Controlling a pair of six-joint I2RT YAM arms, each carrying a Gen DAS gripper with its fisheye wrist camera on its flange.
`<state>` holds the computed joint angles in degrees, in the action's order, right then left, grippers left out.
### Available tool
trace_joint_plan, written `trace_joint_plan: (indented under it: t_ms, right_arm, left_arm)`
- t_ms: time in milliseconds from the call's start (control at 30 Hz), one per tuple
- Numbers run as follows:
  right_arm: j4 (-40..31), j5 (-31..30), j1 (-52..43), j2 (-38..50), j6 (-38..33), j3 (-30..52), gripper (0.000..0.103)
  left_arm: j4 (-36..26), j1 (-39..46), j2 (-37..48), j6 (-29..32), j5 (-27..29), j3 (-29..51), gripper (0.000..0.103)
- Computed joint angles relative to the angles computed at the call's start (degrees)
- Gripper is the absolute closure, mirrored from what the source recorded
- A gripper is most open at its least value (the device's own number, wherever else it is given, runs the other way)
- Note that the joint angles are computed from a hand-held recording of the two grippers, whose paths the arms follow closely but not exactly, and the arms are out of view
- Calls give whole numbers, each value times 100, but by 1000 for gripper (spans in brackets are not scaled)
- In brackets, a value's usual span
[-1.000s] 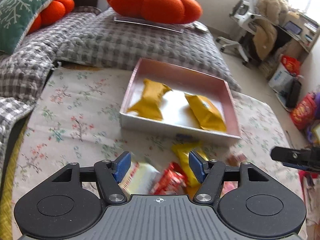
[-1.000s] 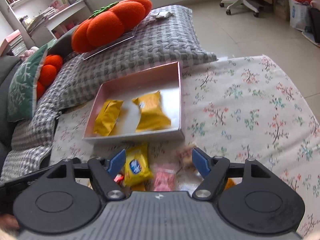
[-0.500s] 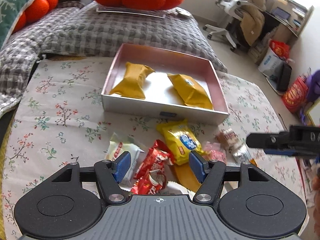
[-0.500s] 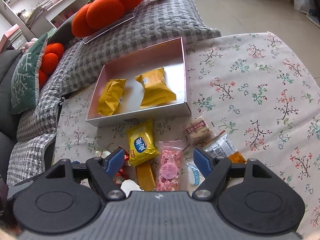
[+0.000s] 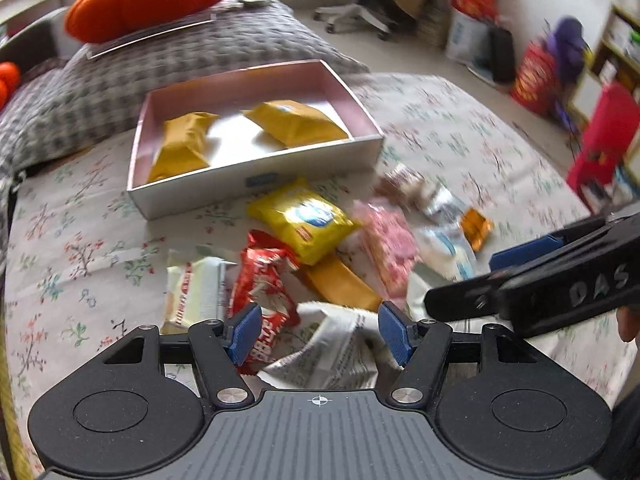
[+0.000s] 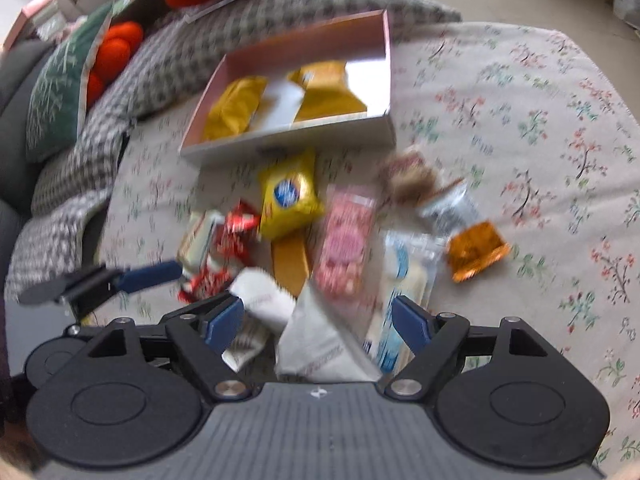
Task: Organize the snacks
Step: 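Grasp white-grey wrapped bun with left tool while right tool grasps white pouch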
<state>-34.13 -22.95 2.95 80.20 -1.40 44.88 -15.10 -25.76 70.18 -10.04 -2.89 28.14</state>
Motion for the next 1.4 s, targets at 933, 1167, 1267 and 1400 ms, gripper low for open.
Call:
trace_joint_plan:
  t_ms: [933, 1167, 1267, 1400]
  right_arm:
    - [258, 283, 407, 491, -65, -180, 48]
    - [279, 141, 409, 487, 28, -183, 55]
    - [249, -17, 288, 457, -5, -166, 63]
    - [299, 7, 285, 457, -3, -186, 64]
  left_arm:
    - [423, -210, 1158, 592, -11, 101, 59]
    - [471, -108, 1149, 504, -4, 73, 70]
    - [457, -16, 1046, 446, 76, 54, 73]
    - [496, -98, 1077, 425, -37, 54, 74]
